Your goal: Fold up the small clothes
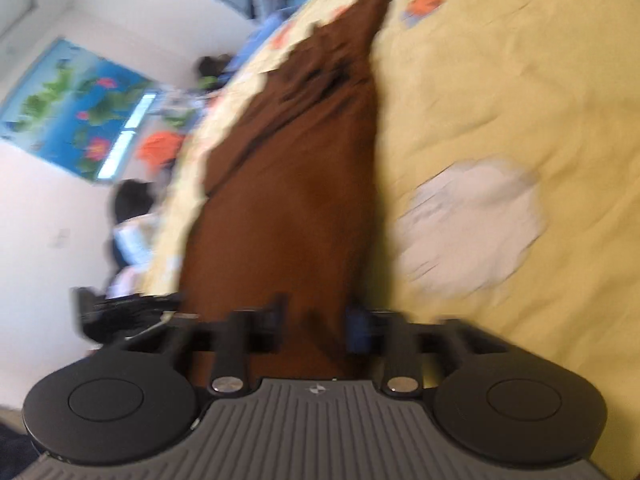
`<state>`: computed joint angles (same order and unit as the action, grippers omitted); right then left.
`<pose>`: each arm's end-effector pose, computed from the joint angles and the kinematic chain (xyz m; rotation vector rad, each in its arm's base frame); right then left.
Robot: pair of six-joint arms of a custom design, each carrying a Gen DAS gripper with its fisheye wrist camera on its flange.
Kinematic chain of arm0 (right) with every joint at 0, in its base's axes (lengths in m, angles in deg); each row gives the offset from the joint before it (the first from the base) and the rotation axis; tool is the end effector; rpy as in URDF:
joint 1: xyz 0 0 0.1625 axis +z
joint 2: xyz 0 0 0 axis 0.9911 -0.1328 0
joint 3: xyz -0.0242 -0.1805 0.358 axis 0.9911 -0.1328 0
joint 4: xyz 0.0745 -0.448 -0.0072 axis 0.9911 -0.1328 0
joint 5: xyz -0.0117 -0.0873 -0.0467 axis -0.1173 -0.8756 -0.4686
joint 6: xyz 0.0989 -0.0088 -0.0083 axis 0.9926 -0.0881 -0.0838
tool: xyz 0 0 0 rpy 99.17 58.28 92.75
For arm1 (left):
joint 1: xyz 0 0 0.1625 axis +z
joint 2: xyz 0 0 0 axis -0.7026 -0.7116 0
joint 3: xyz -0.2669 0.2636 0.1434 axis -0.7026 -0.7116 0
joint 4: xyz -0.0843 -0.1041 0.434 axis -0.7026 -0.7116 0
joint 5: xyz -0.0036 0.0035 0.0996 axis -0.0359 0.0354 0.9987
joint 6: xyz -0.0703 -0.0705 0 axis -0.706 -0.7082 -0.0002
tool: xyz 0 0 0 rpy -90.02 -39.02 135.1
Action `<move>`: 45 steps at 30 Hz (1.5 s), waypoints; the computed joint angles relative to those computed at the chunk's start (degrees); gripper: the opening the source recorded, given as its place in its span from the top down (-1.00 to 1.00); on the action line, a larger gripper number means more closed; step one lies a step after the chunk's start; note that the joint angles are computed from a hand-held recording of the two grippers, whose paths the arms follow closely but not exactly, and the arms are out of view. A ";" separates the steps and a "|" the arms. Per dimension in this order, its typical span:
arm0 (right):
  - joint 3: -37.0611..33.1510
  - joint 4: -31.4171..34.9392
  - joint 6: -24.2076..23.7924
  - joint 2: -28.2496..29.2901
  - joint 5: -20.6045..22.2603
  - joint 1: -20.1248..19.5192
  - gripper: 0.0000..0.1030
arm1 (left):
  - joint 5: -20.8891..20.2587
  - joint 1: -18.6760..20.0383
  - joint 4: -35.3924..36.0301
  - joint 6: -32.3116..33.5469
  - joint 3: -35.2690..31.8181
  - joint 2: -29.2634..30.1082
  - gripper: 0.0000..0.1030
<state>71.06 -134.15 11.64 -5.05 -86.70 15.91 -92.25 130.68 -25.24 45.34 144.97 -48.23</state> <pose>0.1946 -0.4368 0.1239 0.1864 2.8499 -1.0342 0.0804 -0.7055 0.4310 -0.2068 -3.0611 0.4202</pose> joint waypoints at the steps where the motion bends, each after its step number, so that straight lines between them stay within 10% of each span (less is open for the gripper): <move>1: 0.48 -1.65 0.21 0.85 2.25 -0.13 -0.35 | -1.58 0.26 -0.80 0.42 1.91 -1.30 0.08; 5: 0.18 -1.34 0.86 2.58 1.12 1.96 -0.12 | -0.30 -0.73 -3.57 0.56 6.53 -4.16 0.28; 7: -0.61 0.89 1.90 2.79 -0.04 2.41 0.73 | 5.43 -2.49 -2.40 1.68 6.61 -4.18 0.84; 16: 3.39 3.32 1.44 -2.36 -5.95 3.47 0.89 | 6.37 -0.82 -1.84 5.87 6.34 -5.89 0.80; 18: 3.92 -0.87 3.14 -0.72 -5.75 3.53 0.71 | 3.23 -0.13 1.89 5.07 5.45 -5.80 0.62; 22: 5.48 -5.68 4.64 0.74 0.72 2.85 -0.17 | -7.72 2.46 7.22 4.57 5.34 -6.52 -0.76; 23: 5.39 -5.97 4.83 1.19 0.98 3.27 -0.18 | -7.29 2.09 6.47 5.20 6.67 -7.40 -0.76; 25: 3.96 -4.37 5.04 2.18 -0.43 4.40 -0.05 | -4.07 0.45 3.17 7.69 9.72 -9.19 -0.63; 26: 3.10 -3.11 5.39 2.50 -0.56 4.48 0.08 | -1.57 -0.55 2.19 8.58 10.64 -9.70 0.09; 28: 1.75 2.52 4.61 1.81 -1.18 4.46 0.78 | 4.67 -2.11 3.62 9.55 10.24 -9.14 0.86; 36: 2.48 3.98 1.19 -2.44 -3.05 5.78 0.76 | 3.25 -3.15 3.38 10.68 5.30 -6.82 0.88; 45: -16.84 -4.21 -6.96 5.95 3.96 2.35 0.75 | -6.76 -5.20 -8.53 5.42 -19.25 13.81 0.88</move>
<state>54.22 -138.37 4.68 0.90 -82.74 18.26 -99.01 125.48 -33.77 50.76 125.72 -34.42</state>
